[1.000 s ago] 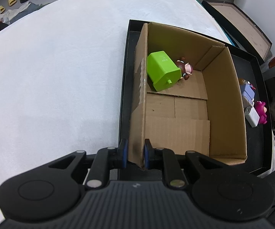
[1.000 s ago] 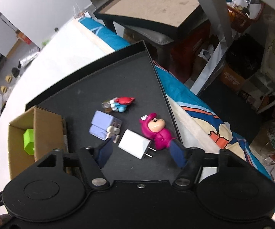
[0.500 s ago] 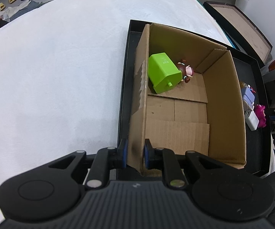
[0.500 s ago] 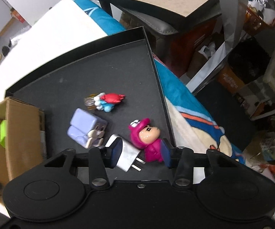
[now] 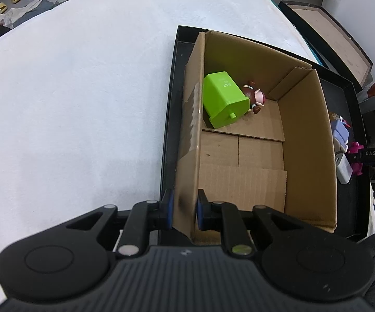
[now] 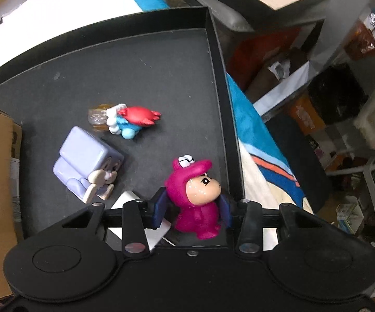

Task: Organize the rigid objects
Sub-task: 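Close the right gripper on the pink figurine and lift it, then carry the pink figurine into the box and open the right gripper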

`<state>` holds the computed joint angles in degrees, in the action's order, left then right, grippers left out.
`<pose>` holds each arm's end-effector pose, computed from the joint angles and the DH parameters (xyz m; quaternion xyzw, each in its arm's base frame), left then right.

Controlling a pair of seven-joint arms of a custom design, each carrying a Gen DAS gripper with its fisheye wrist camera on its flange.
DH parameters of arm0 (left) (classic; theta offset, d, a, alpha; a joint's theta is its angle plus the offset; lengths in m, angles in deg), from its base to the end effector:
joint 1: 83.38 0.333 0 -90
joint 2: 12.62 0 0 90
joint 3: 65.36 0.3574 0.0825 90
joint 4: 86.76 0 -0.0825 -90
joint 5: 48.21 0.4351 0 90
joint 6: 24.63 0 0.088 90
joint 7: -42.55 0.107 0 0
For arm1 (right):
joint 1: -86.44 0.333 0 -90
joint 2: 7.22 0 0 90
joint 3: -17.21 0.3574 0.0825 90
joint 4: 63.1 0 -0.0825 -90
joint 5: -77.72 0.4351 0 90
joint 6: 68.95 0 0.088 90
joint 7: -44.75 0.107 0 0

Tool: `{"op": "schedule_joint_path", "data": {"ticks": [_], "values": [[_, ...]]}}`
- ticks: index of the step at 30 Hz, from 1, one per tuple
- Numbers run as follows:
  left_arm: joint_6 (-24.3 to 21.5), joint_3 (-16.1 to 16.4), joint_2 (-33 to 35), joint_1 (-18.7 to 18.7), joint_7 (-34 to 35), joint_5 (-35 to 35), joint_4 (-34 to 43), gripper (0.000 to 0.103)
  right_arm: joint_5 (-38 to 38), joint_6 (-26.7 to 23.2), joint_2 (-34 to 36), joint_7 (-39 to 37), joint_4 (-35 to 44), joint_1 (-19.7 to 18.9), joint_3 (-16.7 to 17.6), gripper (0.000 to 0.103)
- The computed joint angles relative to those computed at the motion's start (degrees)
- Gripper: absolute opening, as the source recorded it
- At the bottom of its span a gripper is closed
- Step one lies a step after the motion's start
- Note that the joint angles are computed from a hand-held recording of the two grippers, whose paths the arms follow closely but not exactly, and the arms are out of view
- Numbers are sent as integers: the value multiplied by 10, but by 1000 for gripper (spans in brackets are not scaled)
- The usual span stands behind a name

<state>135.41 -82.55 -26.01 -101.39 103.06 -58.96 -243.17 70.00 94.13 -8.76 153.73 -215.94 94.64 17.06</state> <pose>0.3667 -0.2430 0.3210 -0.7220 0.6764 -0.1438 0.0221 0.4562 0.0717 0.2634 -0.6796 0.7259 -0.0757 0.0737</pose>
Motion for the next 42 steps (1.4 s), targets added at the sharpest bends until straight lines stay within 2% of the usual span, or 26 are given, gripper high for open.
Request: {"op": "schedule_joint_path", "data": {"ticks": [2, 20, 27, 29, 35, 42], "values": [[0, 0, 1, 0, 0, 1, 1, 16, 31, -2, -5, -16, -2, 2, -1, 41], [2, -2, -7, -3, 4, 0, -5, 16, 36, 6, -104, -3, -51, 14, -9, 41], [-3, -6, -1, -1, 0, 20, 0, 15, 42, -1, -149, 1, -62, 32, -14, 41], [-1, -6, -2, -3, 5, 20, -1, 12, 41, -4, -162, 4, -64, 36, -12, 41], [15, -6, -13, -8, 19, 16, -13, 12, 45, 0, -191, 11, -66, 56, -12, 41], [27, 6, -27, -19, 41, -16, -26, 13, 49, -7, -208, 10, -55, 81, -6, 41]]}}
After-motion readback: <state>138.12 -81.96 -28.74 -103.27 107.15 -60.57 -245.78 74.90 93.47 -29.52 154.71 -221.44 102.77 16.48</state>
